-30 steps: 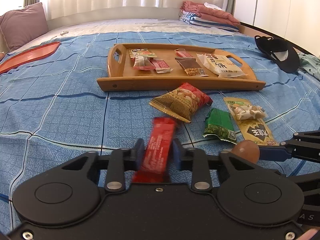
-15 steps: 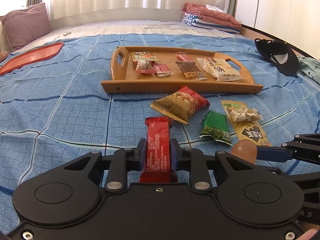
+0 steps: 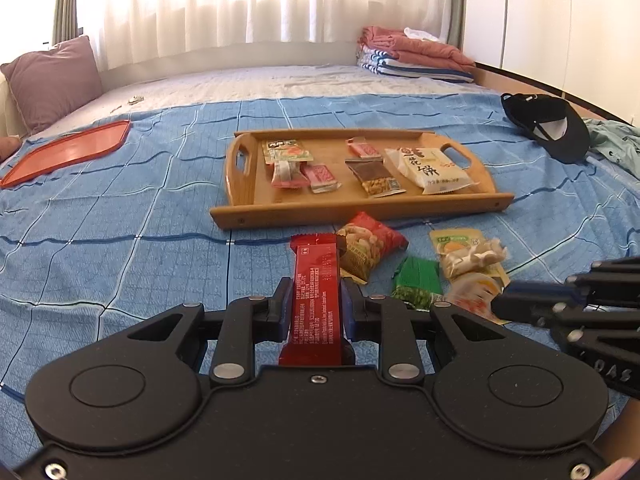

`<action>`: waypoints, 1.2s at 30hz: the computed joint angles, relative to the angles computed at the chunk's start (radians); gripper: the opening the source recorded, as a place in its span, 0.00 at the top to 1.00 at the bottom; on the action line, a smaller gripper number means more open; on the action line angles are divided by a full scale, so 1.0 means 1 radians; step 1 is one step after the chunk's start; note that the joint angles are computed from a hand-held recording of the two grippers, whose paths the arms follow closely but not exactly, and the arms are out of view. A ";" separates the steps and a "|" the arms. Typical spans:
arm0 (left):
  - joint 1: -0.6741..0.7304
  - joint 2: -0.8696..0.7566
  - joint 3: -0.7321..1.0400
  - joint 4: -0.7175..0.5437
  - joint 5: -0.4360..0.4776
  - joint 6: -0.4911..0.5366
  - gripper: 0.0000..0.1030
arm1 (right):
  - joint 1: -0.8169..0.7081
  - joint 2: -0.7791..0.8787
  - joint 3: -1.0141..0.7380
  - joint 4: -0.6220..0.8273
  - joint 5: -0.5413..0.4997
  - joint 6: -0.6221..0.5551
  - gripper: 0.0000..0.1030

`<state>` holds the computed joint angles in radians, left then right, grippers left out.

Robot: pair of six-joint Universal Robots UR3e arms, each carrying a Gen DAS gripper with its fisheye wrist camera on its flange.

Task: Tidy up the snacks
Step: 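Grasp the red snack bar with the left tool while the right tool grasps the clear jelly cup, then carry the red bar and jelly cup over the wooden tray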

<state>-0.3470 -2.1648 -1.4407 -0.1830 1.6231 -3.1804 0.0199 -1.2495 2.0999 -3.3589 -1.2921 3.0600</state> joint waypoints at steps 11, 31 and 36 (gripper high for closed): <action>0.004 -0.005 -0.011 -0.007 -0.007 -0.001 0.77 | 0.019 0.129 -0.120 0.044 -0.021 0.060 0.30; 0.020 -0.060 0.160 -0.134 -0.005 -0.010 0.77 | 0.031 0.068 -0.203 0.167 -0.050 -0.044 0.52; 0.020 -0.114 0.339 -0.240 -0.006 -0.014 0.77 | 0.015 0.075 -0.310 0.232 -0.095 -0.038 0.52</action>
<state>-0.3271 -2.2785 -1.1014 -0.4231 1.6175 -3.1948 0.0347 -1.1743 1.7901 -3.1265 -1.3870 3.0216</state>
